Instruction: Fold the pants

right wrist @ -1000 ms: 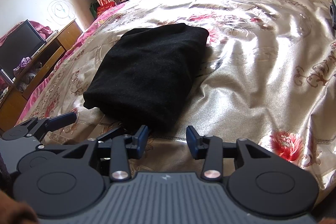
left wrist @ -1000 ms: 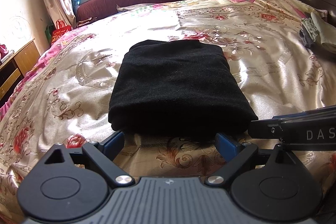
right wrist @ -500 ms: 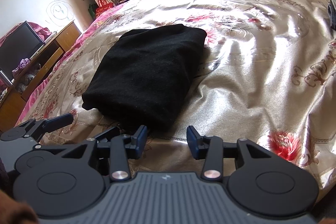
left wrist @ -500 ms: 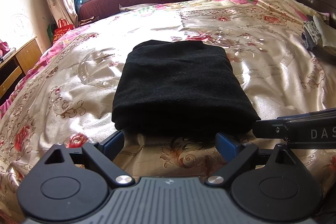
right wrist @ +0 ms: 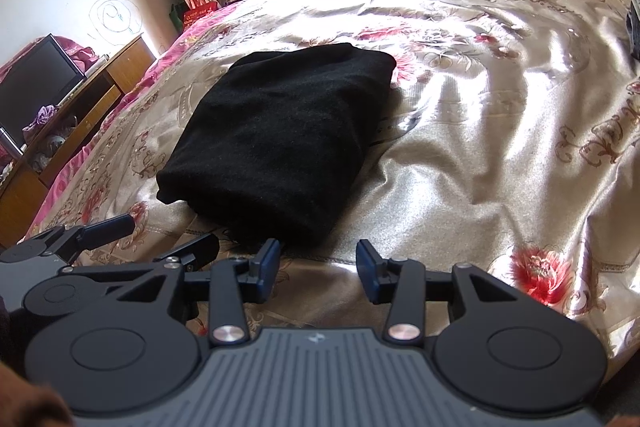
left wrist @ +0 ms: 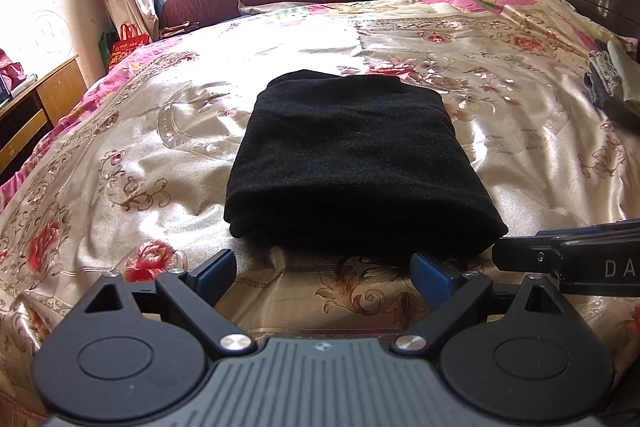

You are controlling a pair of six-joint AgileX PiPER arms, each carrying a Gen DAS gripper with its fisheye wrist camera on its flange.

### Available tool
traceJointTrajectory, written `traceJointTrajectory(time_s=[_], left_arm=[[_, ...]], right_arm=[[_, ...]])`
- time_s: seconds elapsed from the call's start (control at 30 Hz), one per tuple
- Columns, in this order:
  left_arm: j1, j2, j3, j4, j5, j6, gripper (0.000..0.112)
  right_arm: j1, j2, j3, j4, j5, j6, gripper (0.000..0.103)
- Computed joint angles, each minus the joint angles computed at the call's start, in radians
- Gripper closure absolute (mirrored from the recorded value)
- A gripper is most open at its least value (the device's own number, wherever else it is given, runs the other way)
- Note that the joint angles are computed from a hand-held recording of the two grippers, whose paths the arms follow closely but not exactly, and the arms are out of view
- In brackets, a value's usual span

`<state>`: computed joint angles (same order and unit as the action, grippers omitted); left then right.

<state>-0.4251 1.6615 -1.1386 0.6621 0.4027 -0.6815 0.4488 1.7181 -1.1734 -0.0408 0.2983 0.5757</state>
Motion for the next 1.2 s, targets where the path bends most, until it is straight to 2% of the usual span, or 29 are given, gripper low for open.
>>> traceJointTrajectory(time_s=[1.2], left_arm=[[0.006, 0.001, 0.006, 0.001, 0.002, -0.019, 0.009]], right_arm=[[0.005, 0.021, -0.027, 0.022, 0.05, -0.063, 0.054]])
